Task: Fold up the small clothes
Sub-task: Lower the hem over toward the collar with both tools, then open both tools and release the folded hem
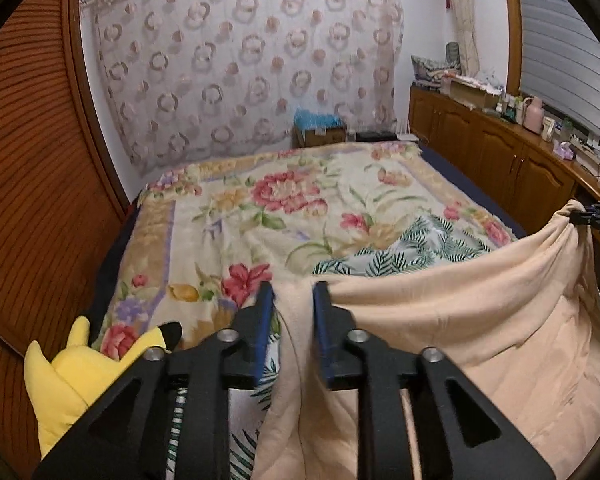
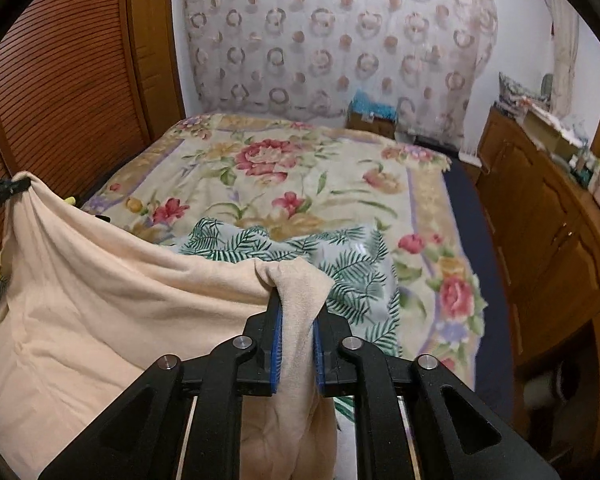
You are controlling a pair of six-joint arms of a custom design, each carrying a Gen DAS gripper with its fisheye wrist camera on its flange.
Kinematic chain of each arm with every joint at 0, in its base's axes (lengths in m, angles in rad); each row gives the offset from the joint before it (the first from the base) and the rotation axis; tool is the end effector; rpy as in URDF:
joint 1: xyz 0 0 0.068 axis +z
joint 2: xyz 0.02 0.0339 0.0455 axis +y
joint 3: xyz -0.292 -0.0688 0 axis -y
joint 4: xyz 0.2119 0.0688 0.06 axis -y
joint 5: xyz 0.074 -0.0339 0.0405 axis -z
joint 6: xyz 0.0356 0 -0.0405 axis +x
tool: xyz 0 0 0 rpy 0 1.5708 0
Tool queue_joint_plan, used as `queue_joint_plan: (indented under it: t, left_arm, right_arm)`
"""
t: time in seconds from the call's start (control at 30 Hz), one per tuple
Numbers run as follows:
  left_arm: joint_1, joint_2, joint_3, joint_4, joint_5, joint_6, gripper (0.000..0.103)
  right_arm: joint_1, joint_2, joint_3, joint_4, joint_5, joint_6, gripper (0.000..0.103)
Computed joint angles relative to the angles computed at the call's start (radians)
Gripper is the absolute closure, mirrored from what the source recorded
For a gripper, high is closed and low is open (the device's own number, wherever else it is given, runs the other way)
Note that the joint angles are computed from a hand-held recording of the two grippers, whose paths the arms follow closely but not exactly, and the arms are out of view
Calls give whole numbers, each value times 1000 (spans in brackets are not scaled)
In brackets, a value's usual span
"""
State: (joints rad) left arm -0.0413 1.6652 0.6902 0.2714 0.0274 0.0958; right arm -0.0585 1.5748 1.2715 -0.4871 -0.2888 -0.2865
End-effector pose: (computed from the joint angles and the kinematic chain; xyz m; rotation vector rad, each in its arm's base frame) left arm 0.2994 -0.0133 0.1916 0.1702 2.2677 -0.0025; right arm 0.3174 -0.0084 0.3226 -0.4021 2.2912 0.1687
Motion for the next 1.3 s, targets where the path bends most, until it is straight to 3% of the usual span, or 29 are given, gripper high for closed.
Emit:
queue_joint_plan:
  t: [0.07, 0.1, 0.13, 0.17, 0.23, 0.5, 0.77, 1.03, 1.3]
  left_arm:
    - [19, -3, -17, 4, 29, -2, 56]
    - [27, -9, -29, 8, 43, -5, 52]
    - [37, -19, -45, 10, 61, -6, 42]
    - [50, -39, -72, 10, 85, -7, 32]
    - [66, -54, -104, 19, 113, -6, 26]
    - [120, -182, -341, 113, 133, 6, 26]
    - [203, -114, -458, 203, 157, 30, 26]
    - [207, -49, -480, 262, 166, 34, 26]
    - [205, 11, -459, 276, 167, 36, 26]
  right_arm:
    - [5, -6, 1, -3, 11, 18, 73]
    - [-1, -17, -18, 12, 5, 23, 63]
    - [-6, -37, -38, 17, 5, 26, 52]
    - [-11, -69, -50, 2, 13, 28, 48]
    - [-38, -105, -113, 32, -13, 24, 46]
    - [-169, -336, -283, -100, -138, -36, 46]
    - [-222, -419, -369, -203, -198, -92, 46]
    - [-196, -382, -355, -216, -171, -80, 46]
    - [-190, -308, -343, -116, -180, -36, 46]
